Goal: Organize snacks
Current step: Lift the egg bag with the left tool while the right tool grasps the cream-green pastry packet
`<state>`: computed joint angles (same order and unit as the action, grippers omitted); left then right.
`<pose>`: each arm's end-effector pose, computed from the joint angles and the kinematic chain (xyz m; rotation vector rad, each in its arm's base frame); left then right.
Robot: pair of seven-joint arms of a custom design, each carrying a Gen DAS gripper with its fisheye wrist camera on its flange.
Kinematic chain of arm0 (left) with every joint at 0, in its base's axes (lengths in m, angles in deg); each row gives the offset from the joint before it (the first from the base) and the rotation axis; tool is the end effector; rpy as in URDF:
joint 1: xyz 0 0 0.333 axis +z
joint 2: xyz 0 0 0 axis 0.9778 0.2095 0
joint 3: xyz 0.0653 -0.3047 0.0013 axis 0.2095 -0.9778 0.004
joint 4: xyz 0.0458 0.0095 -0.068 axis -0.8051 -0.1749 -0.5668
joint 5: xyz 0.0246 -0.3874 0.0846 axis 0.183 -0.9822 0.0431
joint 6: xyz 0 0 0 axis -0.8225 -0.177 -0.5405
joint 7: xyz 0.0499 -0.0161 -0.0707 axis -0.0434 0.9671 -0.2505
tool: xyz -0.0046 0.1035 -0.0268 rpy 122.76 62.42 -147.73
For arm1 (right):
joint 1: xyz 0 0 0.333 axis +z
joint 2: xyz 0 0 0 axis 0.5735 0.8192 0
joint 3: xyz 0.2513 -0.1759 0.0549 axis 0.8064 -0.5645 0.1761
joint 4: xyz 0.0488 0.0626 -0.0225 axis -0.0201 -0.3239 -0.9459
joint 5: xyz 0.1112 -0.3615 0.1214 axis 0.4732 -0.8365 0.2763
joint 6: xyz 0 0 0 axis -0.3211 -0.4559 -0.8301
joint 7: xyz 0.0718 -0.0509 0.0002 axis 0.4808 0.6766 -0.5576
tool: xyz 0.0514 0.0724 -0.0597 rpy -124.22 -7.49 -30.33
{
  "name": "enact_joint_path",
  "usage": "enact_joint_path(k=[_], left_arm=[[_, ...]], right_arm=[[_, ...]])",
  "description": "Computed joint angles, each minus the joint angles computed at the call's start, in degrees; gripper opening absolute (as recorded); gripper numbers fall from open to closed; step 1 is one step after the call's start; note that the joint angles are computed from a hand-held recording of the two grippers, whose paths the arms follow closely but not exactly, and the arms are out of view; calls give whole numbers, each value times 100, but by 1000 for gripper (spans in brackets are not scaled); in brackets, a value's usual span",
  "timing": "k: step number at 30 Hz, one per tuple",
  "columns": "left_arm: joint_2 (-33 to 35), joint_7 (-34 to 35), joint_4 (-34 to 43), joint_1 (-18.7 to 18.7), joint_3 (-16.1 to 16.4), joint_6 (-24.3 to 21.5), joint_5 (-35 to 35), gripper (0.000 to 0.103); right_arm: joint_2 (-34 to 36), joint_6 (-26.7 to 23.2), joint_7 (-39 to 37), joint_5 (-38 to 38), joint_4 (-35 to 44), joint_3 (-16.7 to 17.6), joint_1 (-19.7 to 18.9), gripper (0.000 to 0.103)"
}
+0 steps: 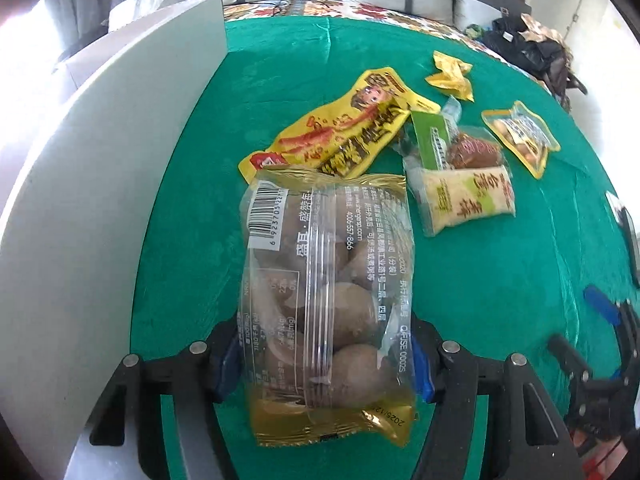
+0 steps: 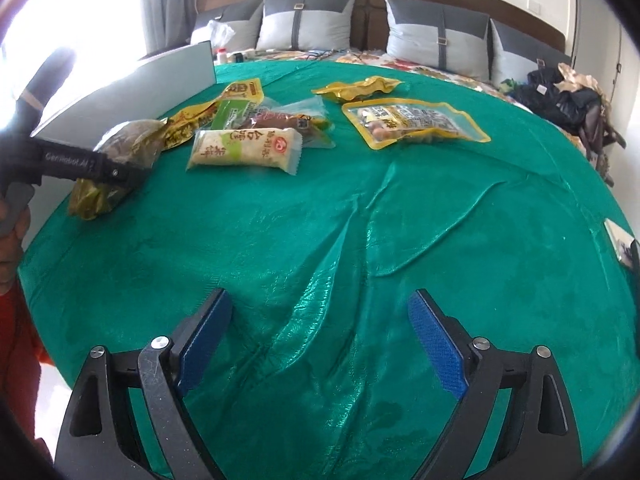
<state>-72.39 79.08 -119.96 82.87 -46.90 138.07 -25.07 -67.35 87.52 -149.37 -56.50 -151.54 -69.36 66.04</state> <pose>0.6179 -0.0623 0.3177 -1.4517 2.5630 -0.6533 0.4463 0.3409 0.2834 -1.6091 1.9761 -0.7856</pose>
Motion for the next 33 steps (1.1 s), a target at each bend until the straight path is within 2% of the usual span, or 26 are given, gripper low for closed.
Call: enact_joint_path(k=[2, 4, 5, 8, 11, 14, 17, 19, 20, 22, 24, 25, 26, 27, 29, 33], left_arm=[[-125, 430, -143, 202, -76, -171, -258, 65], [-262, 785, -340, 296, -73, -144, -525, 68], [-302, 868, -410, 292, -56, -88, -626, 69], [-388, 1088, -602, 265, -56, 132, -1013, 83], [-453, 1280, -810, 152, -58, 517, -1163, 88], [-453, 1399, -950, 75, -87, 960, -1174, 88], [-433, 1274, -957, 89, -81, 1081, -1244, 87], [-428, 1404, -949, 199, -163, 1132, -1466, 81], [-424, 1537, -930, 264, -210, 1092, -1605, 78], [-433, 1836, -928, 332, -281, 1108, -1870, 68], [-439, 2050, -936, 338, -293, 1124, -2023, 68], [-440, 2143, -935, 336, -291, 1122, -2085, 68], [-442, 2223, -931, 332, -283, 1108, -2130, 68], [-449, 2281, -930, 326, -267, 1080, -2158, 68], [-457, 2333, -909, 313, -218, 991, -2193, 68], [-443, 2274, -824, 291, -97, 773, -2190, 68]], right_arm=[[5, -10, 33, -23, 1, 0, 9, 93], [6, -11, 35, -24, 0, 0, 8, 93], [7, -23, 47, -30, 1, 0, 11, 93], [11, -35, 70, -45, 3, 0, 14, 93], [19, -37, 80, -61, 10, -1, 12, 93], [15, -50, 100, -69, 9, 3, 19, 93], [18, -115, 0, 60, 26, 25, 27, 93], [26, -49, -264, 394, 78, 45, -19, 93], [38, 139, -412, 496, 130, 25, -70, 93], [59, 584, -418, 239, 285, -92, -135, 92], [192, 911, -933, 286, 631, -168, -258, 92], [319, 1165, -1399, 521, 847, -195, -376, 92], [489, 1467, -2119, 1065, 1075, -167, -557, 92], [694, 1691, -3049, 1878, 1305, -4, -833, 92], [1128, 1778, -4566, 3293, 1786, 518, -1422, 92], [1896, 1535, -5991, 4618, 2664, 1106, -1959, 92]])
